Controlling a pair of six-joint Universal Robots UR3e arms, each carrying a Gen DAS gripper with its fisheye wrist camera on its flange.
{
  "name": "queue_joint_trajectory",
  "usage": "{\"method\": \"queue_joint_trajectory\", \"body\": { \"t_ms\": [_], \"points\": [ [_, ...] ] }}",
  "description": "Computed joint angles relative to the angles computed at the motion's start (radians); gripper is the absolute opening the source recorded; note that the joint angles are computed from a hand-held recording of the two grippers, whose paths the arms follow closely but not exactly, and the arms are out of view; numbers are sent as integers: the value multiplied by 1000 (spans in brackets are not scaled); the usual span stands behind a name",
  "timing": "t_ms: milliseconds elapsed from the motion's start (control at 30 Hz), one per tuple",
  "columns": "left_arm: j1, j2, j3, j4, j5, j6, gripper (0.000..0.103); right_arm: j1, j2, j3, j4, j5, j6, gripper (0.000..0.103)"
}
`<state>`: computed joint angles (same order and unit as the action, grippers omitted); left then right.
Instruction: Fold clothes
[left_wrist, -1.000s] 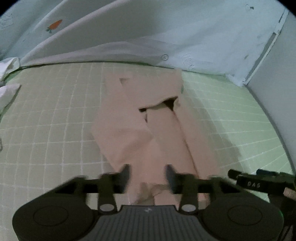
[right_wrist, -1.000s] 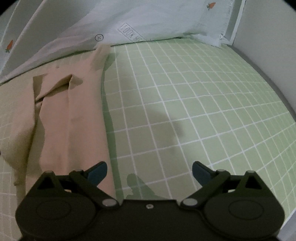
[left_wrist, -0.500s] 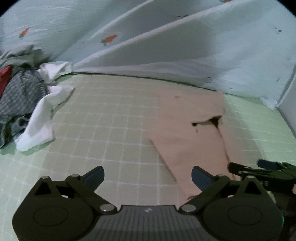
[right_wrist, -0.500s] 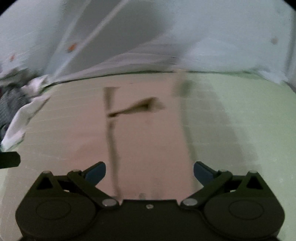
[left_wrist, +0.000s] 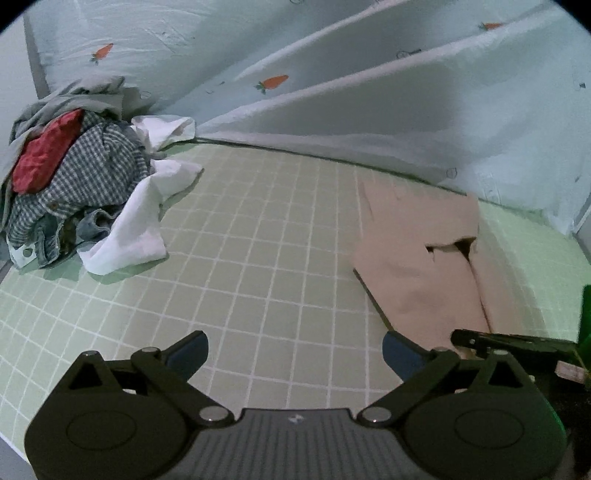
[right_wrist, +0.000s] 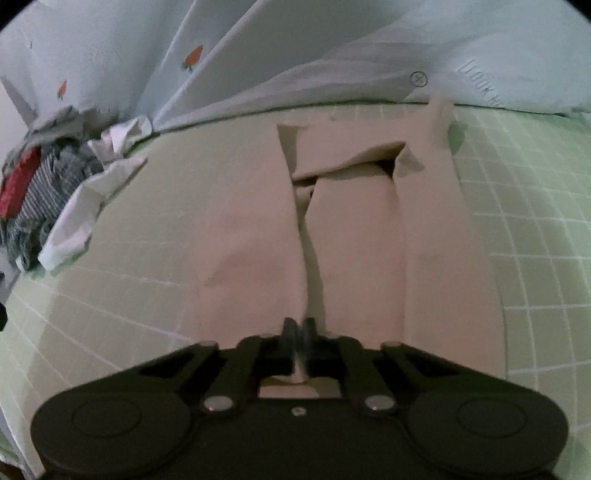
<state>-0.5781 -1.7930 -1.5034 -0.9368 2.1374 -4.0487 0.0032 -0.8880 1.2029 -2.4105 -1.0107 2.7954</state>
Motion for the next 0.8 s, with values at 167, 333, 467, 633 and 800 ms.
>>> {"method": "queue_joint_trajectory", "body": {
  "t_ms": [167,333,467,633,800],
  "points": [
    [7,12,-26,81,-5,34,100,-40,-116,145,-111,54,1,2],
    [6,-9,-24,188,-39,98,100,-102,-234,269,-150,82,58,2],
    [-13,-52,16,227,-73,128,100,-167,-350,397,-164,89,60,2],
    [-52,-108,73,231,-100,118,100,-253,-475,524,-123,104,8,2],
    [-92,-157,138,173,-106,71,100,-319,-538,561,1,118,-80,2]
  ]
}}
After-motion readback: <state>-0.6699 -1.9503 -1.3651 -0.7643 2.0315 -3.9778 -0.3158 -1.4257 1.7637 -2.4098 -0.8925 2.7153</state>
